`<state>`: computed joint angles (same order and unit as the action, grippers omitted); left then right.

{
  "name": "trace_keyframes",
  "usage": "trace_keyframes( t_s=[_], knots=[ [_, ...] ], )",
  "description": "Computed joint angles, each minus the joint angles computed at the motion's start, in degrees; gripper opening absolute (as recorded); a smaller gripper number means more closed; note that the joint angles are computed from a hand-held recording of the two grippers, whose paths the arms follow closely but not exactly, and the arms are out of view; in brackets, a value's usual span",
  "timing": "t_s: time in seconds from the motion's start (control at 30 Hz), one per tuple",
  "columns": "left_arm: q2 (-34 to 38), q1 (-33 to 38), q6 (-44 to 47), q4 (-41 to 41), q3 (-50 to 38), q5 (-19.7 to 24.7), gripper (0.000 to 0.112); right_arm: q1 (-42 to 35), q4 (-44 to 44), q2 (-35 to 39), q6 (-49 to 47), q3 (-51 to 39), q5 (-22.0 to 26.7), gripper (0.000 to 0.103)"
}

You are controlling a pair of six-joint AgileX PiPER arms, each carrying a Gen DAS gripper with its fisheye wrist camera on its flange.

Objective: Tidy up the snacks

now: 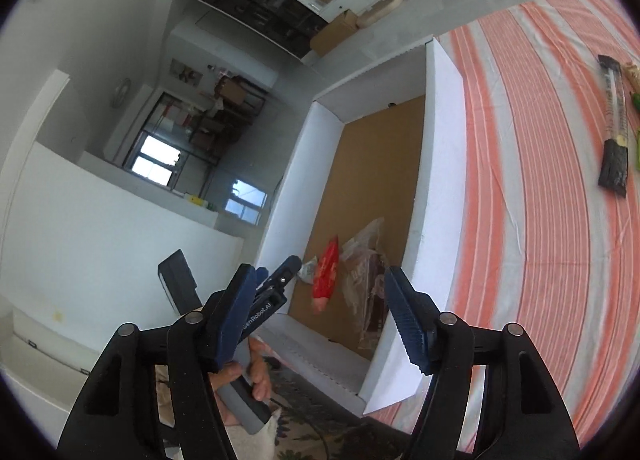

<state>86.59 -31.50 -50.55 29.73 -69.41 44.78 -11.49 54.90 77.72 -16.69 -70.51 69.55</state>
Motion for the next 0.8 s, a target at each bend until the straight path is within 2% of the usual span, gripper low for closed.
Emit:
trace_keyframes(
  t_s=[0.07, 0.1, 0.17, 0.2, 0.27, 0.3, 0.33, 0.37, 0.4, 0.43, 0.5, 0.57, 0.63, 0.73, 0.8],
  knots=[
    [-1.6, -2.4, -6.1, 7.4, 3.5, -3.6, 0.081, -1.4, -8.5, -2.5, -1.2, 2.2, -2.7, 0.071],
    [-2.1, -3.9, -10.8, 12.7, 5.3, -5.1, 0.081, -1.8, -14.2, -4.4, -1.9, 4.6, -6.0, 0.071],
    [-2.0, -6.7, -18.4, 21.4, 7.0, -6.5, 0.081, -3.5, -25.7, -8.8, -5.1, 12.8, -15.0, 0.072],
    [-1.6, -7.1, -19.2, 22.7, 7.2, -7.8, 0.081, -4.7, -31.4, -10.9, -6.1, 17.6, -19.8, 0.072],
    [0.0, -6.9, -16.4, 20.1, 6.8, -10.5, 0.081, -7.2, -42.9, -13.7, -4.5, 26.7, -28.0, 0.072],
    [1.3, -7.1, -13.6, 17.4, 5.5, -10.1, 0.081, -9.8, -47.8, -15.0, -3.7, 30.9, -31.4, 0.072],
    [3.0, -7.6, -9.9, 13.5, 3.4, -9.0, 0.081, -13.3, -50.4, -15.9, -4.5, 34.3, -34.3, 0.072],
    [4.3, -7.7, -7.7, 11.4, 2.7, -9.0, 0.081, -17.3, -50.8, -16.6, -7.0, 36.9, -36.9, 0.072],
    [5.4, -9.4, -7.6, 11.6, 1.0, -7.1, 0.081, -22.4, -48.9, -17.2, -11.5, 38.9, -39.1, 0.072],
    [6.4, -11.1, -9.2, 14.1, 0.0, -4.9, 0.080, -27.7, -44.6, -16.7, -16.6, 39.0, -38.9, 0.072],
    [6.1, -13.8, -15.6, 18.2, 0.0, -2.6, 0.080, -37.1, -33.2, -13.6, -25.0, 34.6, -33.6, 0.072],
    [4.9, -13.3, -17.7, 14.7, 0.6, -4.5, 0.080, -41.8, -26.4, -12.9, -30.0, 33.0, -33.3, 0.072],
    [4.5, -13.5, -18.8, 12.4, 0.6, -4.6, 0.080, -41.3, -28.5, -13.0, -27.8, 33.2, -36.3, 0.075],
    [5.1, -16.5, -21.3, 14.1, 0.2, -2.2, 0.080, -35.7, -38.0, -10.4, -15.6, 32.4, -38.7, 0.075],
    [6.2, -17.9, -19.8, 13.0, -1.3, -1.4, 0.080, -34.0, -41.8, -11.3, -12.4, 34.1, -40.7, 0.075]
  ],
)
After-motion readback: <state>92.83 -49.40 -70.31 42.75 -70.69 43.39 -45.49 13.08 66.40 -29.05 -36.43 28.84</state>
